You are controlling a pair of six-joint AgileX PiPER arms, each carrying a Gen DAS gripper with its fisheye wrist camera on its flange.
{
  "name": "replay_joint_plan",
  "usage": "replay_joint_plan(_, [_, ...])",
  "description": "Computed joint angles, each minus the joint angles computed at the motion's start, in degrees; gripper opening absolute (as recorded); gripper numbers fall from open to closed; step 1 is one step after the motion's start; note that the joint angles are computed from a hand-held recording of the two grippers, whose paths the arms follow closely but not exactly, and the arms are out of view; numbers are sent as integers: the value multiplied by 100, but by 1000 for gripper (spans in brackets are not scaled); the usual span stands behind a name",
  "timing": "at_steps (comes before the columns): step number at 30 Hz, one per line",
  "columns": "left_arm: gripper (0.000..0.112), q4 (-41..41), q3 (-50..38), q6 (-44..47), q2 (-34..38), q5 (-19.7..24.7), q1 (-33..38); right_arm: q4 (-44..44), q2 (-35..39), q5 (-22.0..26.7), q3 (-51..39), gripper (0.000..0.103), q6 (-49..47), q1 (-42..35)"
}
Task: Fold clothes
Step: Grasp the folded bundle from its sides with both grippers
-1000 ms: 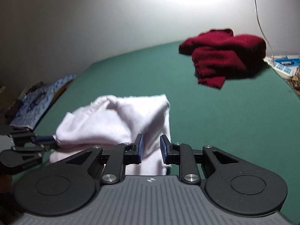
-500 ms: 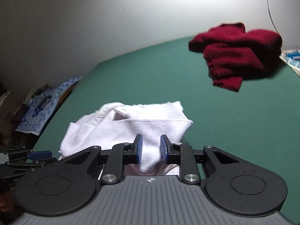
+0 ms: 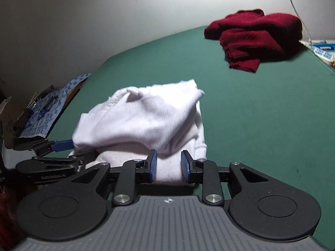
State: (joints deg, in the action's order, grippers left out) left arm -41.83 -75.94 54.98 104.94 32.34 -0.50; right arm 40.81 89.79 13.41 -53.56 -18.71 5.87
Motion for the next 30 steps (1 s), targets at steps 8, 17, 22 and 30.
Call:
replay_joint_plan(8, [75, -634, -173, -393, -275, 816, 636, 2335, -355, 271, 255, 45, -1846, -652])
replay_joint_plan(17, [87, 49, -1739, -1310, 799, 1445, 553, 2192, 823, 1664, -1092, 64, -1374, -1353])
replay_joint_plan(22, [88, -63, -2518, -1317, 1389, 2033, 535, 2490, 1099, 1731, -1196, 64, -1430, -1391])
replay_joint_plan(30, [102, -667, -2997, -1552, 1865, 2798, 715, 3014, 1651, 3106, -1648, 64, -2170, -1995])
